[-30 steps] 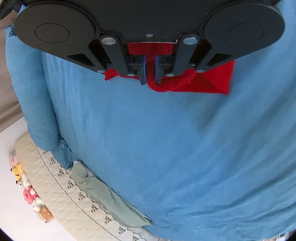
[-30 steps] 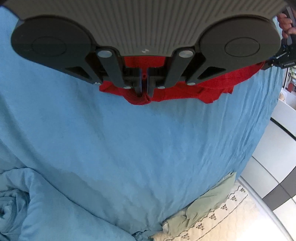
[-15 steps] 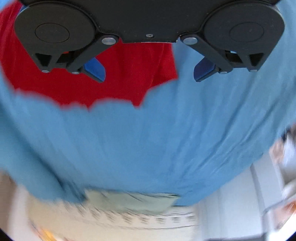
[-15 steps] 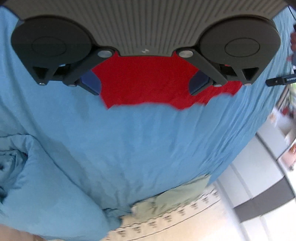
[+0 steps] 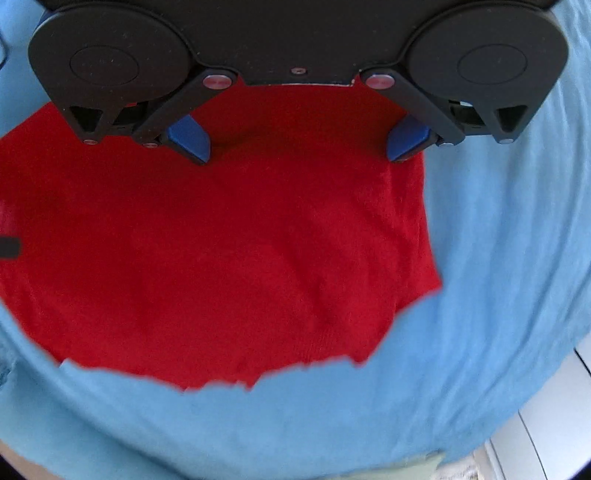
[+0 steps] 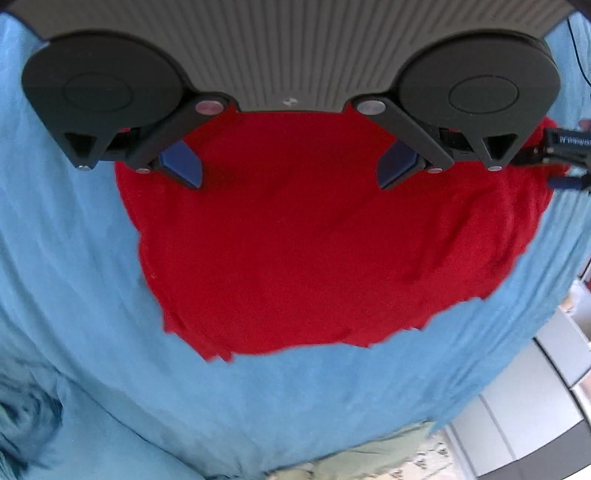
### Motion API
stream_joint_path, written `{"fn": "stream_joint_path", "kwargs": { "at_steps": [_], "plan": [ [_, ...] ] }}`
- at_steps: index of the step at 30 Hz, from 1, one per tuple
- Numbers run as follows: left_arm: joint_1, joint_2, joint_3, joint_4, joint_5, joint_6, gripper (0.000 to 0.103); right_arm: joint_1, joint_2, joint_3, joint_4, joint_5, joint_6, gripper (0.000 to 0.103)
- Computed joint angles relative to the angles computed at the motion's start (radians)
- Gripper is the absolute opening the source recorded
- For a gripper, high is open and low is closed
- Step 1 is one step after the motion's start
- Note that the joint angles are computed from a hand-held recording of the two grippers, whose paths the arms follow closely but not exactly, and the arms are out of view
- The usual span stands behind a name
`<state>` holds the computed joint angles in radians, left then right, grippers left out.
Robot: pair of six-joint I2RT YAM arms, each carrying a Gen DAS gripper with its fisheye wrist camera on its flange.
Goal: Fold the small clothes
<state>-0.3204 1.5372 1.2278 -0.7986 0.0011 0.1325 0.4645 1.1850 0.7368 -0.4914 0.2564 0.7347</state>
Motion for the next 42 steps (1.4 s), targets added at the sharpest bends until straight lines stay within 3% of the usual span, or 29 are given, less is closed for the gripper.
{"fn": "stream_joint_path", "kwargs": {
  "at_steps": [3, 6, 14, 20, 21, 24, 27, 29, 31, 32, 38, 40, 42],
  "plan": [
    [0.027, 0.008, 0.011, -0.004, 0.036, 0.019, 0.103, -0.011, 0.009, -0.011, 0.011, 0.0, -0.015, 0.103],
    [0.013, -0.048, 0.024, -0.05, -0.015, -0.004, 0.103, -0.009, -0.011, 0.016, -0.029, 0.005, -0.025, 0.103],
    [0.177, -0.252, -0.071, -0.214, 0.063, 0.099, 0.103, 0.085, -0.246, 0.033, -0.331, 0.098, 0.076, 0.103],
    [0.254, -0.26, -0.098, -0.169, 0.161, 0.164, 0.085, 0.149, -0.418, -0.07, -0.476, 0.11, 0.213, 0.103],
    [0.259, -0.26, -0.1, -0.164, 0.178, 0.176, 0.078, 0.153, -0.435, -0.082, -0.483, 0.107, 0.222, 0.103],
    [0.268, -0.227, -0.092, -0.168, 0.194, 0.217, 0.061, 0.145, -0.45, -0.108, -0.48, 0.078, 0.225, 0.087],
    [0.279, -0.211, -0.096, -0.145, 0.204, 0.238, 0.058, 0.128, -0.45, -0.129, -0.45, 0.054, 0.229, 0.084],
    [0.296, -0.205, -0.089, -0.143, 0.241, 0.251, 0.045, 0.122, -0.447, -0.134, -0.441, 0.046, 0.23, 0.081],
    [0.308, -0.201, -0.085, -0.151, 0.266, 0.277, 0.015, 0.121, -0.439, -0.135, -0.432, 0.043, 0.226, 0.077],
    [0.309, -0.202, -0.083, -0.157, 0.261, 0.297, 0.006, 0.127, -0.433, -0.134, -0.434, 0.049, 0.224, 0.076],
    [0.35, -0.182, -0.06, -0.194, 0.254, 0.392, 0.004, 0.138, -0.417, -0.13, -0.444, 0.068, 0.23, 0.063],
    [0.388, -0.17, -0.049, -0.217, 0.262, 0.432, 0.004, 0.124, -0.417, -0.131, -0.446, 0.059, 0.214, 0.045],
    [0.424, -0.16, -0.044, -0.231, 0.277, 0.46, 0.004, 0.103, -0.428, -0.138, -0.44, 0.035, 0.193, 0.034]
  ]
}}
